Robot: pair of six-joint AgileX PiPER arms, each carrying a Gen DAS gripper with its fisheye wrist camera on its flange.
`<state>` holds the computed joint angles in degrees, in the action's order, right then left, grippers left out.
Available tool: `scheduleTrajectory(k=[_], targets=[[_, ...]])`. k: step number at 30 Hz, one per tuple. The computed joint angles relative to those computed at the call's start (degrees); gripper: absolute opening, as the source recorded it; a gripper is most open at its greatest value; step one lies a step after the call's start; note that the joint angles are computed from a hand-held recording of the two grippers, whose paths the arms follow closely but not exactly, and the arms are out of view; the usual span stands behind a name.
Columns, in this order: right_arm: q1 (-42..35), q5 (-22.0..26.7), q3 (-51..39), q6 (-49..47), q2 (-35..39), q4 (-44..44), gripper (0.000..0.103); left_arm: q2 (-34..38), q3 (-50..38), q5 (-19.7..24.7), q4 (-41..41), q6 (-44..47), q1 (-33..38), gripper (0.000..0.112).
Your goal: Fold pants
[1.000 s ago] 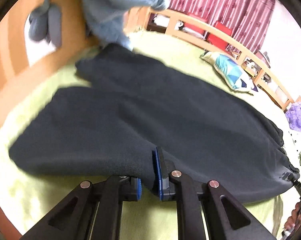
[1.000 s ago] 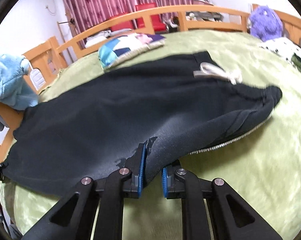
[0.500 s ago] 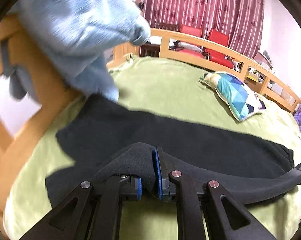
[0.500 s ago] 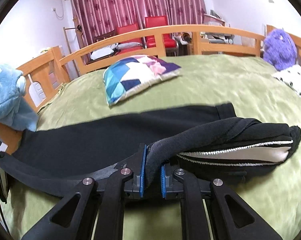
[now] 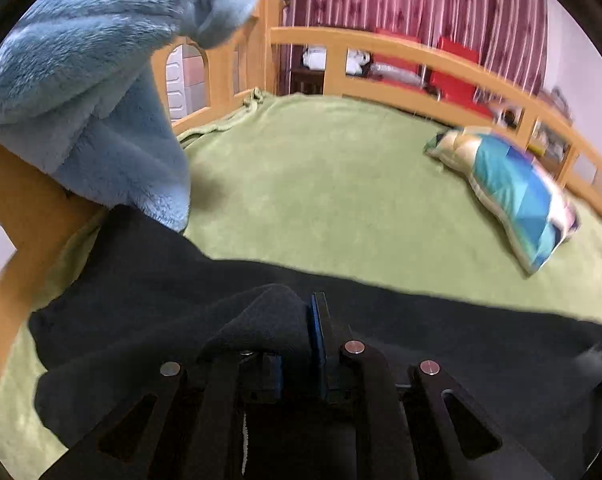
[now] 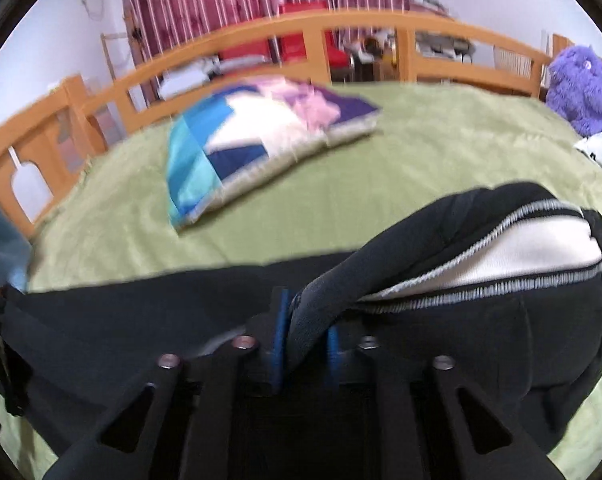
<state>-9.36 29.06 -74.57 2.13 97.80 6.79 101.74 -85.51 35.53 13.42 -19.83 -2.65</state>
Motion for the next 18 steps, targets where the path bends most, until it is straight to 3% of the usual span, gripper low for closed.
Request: scheduleTrajectory(k=[1,3,5,9,13,18], targets=[[0.43,0.32,0.62,1.10,0.30,-1.46,0.040,-0.46,0.44,0.79,0.95,-0.13,-0.50,0.020],[1.04,-0.38,3.85,1.60,-1.65,-2.45,0.045,-3.25,3.21,0.88,-0.40,2.54,-0.96,0.040],[1.42,-1.55,7.97,2.60,-5.37,-3.69,0.056,-7.19,7.15,-0.10,-0.95,3.60,-1.49,0.065],[-0.15,-0.65,17.61,0.29,-15.36,-1.56,0.061,-16.93,15.48,0.34,-3.17,6.03,-2.08,0.069],[-4.09,1.90,28.78,-4.57,-26.13,1.07,0.062,-25.56,24.15,2.17,-15.07,15.06,1.02,0.073],[-16.85,5.21,38.23,-21.43,-33.19,14.49,0.063,-30.97,34.19,1.83,-23.49,20.83,4.49,0.073]])
